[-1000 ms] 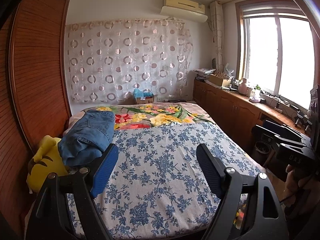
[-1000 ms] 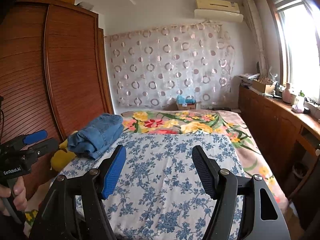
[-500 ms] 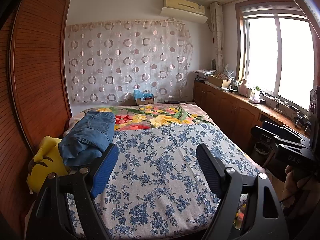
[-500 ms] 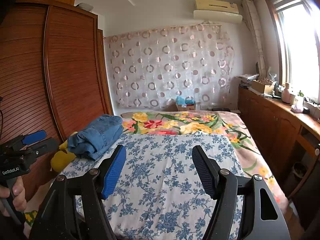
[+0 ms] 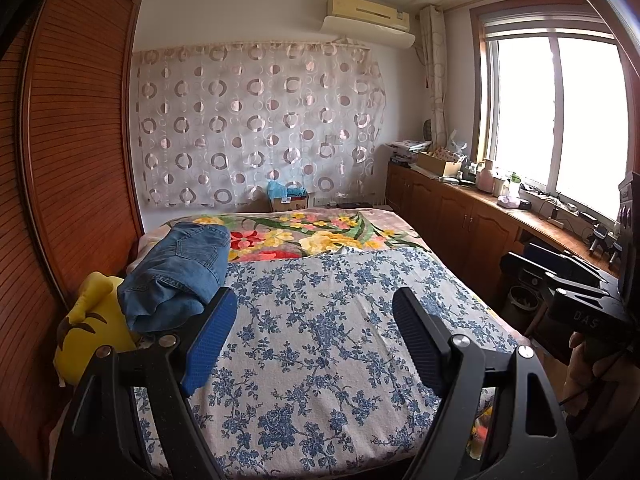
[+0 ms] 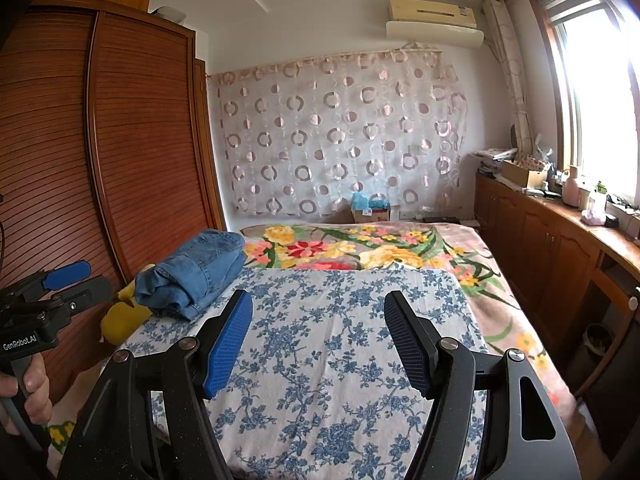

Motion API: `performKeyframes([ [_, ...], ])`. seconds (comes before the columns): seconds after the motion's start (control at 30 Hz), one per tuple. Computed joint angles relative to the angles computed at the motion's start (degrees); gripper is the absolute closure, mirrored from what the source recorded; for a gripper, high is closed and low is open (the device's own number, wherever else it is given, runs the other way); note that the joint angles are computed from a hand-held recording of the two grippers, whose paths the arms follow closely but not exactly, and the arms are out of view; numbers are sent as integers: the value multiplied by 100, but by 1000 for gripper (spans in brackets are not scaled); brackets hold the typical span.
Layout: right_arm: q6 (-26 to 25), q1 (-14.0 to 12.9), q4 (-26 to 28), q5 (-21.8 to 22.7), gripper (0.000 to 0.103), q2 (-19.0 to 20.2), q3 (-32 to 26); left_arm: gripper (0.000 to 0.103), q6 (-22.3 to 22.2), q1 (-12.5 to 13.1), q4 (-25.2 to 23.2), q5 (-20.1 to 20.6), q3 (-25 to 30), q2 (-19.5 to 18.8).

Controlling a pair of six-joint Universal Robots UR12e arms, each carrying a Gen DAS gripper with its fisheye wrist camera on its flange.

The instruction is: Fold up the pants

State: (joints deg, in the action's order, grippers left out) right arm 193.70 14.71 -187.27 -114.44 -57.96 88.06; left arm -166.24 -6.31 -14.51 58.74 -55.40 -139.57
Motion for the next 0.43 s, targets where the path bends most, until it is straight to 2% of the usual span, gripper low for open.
performKeyframes([
  [0.43, 8, 14, 0, -27, 33, 13, -22, 22, 2, 4, 1, -10, -7, -2],
])
